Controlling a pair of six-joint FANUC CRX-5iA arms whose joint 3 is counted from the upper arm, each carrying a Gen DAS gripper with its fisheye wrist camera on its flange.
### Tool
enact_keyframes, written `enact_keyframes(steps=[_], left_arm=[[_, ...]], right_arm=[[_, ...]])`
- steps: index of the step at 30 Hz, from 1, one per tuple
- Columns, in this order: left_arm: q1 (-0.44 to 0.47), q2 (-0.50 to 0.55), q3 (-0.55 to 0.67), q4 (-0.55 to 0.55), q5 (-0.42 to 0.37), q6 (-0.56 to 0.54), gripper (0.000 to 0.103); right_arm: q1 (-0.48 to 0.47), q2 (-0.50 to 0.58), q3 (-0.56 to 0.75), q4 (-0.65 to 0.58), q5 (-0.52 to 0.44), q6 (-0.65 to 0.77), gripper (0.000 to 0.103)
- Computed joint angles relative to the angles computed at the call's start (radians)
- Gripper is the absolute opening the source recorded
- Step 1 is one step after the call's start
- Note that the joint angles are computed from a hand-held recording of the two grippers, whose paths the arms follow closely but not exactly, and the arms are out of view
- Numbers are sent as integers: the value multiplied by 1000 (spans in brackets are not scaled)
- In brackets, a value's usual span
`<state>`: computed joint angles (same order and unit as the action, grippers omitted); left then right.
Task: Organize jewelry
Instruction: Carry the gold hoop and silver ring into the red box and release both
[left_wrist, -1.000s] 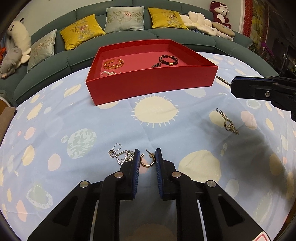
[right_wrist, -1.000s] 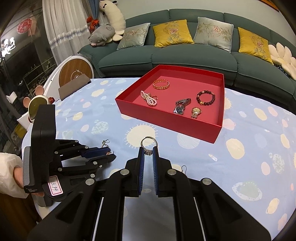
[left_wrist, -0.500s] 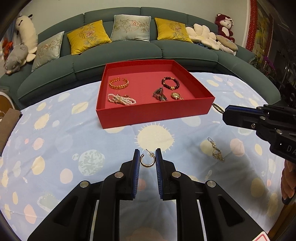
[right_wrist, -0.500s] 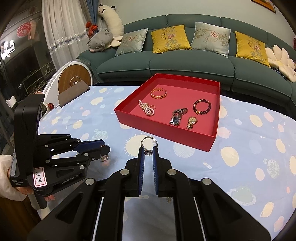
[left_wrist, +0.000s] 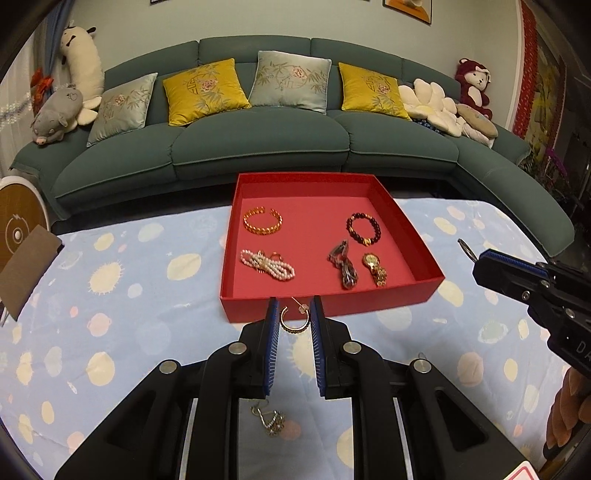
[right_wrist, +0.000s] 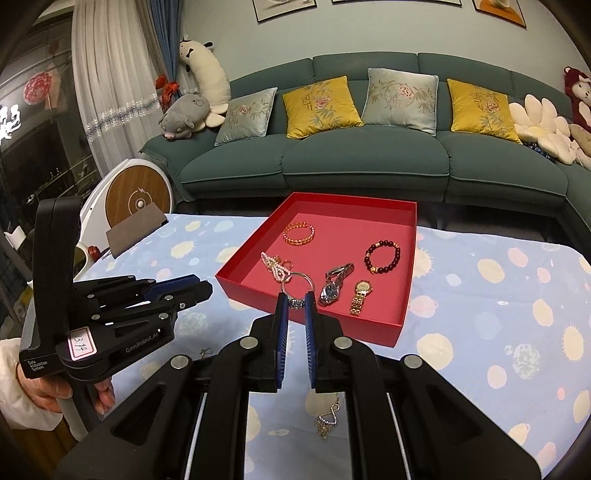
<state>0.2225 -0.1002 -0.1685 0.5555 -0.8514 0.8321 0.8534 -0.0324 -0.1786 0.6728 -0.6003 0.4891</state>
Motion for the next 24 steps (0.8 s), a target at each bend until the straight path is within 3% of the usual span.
enact_keyframes(steps=[14,24], left_arm=[[2,89,164,-14,72,122,14],[-68,200,295,-105,81,152,14]], right_arm=[[-69,32,40,111,42,-102,8],[-133,124,150,21,28,-66,8]])
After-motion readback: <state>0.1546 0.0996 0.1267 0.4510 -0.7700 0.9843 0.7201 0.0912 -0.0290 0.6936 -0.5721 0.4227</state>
